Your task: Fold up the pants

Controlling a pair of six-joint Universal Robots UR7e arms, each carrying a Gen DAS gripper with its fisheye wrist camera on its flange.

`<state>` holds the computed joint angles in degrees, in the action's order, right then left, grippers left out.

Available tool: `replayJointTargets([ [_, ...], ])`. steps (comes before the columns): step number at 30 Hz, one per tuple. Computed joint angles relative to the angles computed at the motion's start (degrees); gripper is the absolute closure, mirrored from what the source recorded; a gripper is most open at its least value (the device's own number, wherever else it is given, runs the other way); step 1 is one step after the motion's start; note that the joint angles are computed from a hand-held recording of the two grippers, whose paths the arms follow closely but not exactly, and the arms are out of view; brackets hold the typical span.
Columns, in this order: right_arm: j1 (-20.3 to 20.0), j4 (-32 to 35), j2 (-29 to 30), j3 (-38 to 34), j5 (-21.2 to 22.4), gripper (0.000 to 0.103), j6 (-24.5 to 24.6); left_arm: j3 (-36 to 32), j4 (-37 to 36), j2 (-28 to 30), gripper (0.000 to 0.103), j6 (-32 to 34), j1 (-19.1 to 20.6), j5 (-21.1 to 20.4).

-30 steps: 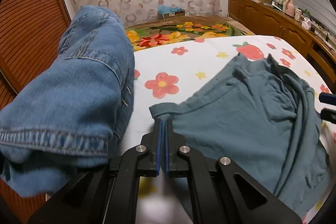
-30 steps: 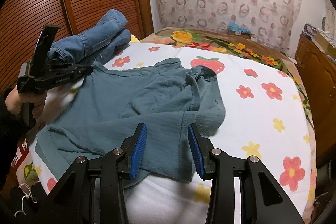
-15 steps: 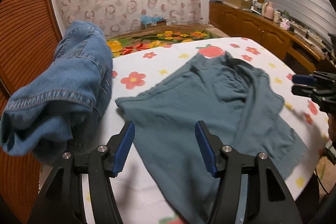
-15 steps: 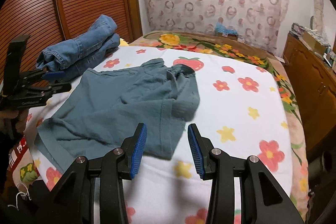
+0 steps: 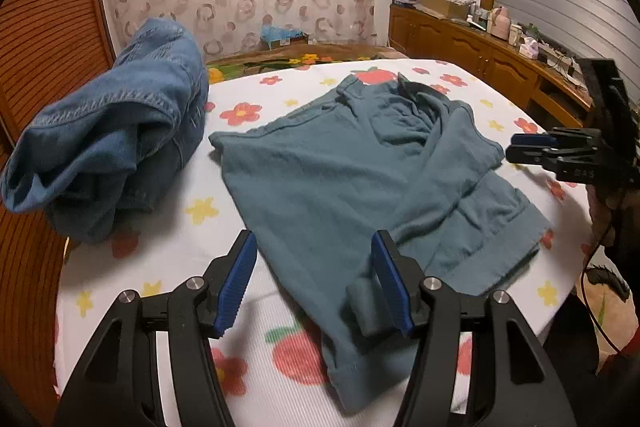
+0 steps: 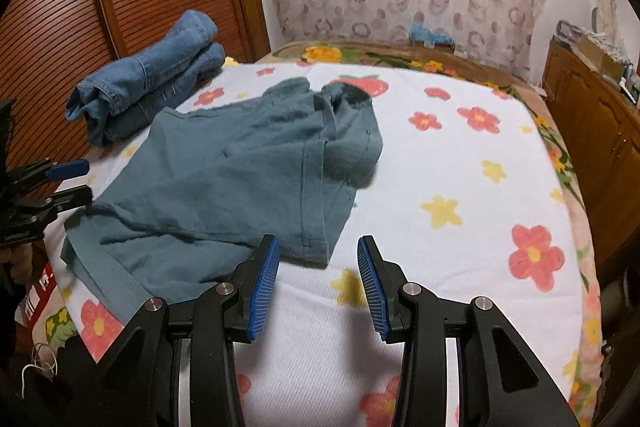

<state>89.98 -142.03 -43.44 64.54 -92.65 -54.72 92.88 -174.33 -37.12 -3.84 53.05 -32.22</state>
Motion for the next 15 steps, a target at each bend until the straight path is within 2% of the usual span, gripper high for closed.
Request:
replayJointTargets([
  [9,1.08,3.99,4.04,-5.19,-2.71,0.061,-0.76,3.15,-2.29,-0.51,0.043,-0.46,-0.21,-2.44],
  [10,1.15,4.37,4.15,-5.34,-2.56,0.071,-1.08,3.52,-2.66,-0.61,0.043,-0.46,-0.22,-2.83],
  [13,1.32,4.59,4.01,-4.93,-2.60,0.090,-2.16,4.53,-3.64,-0.93,0.055,-0.55,-0.25,-4.15],
  [15,1.31,3.88,3.48,-4.01,-1.91,0.093,-3.22,5.16,-4.63,-1.10,0.061,-0.40,-0.31,-5.22],
])
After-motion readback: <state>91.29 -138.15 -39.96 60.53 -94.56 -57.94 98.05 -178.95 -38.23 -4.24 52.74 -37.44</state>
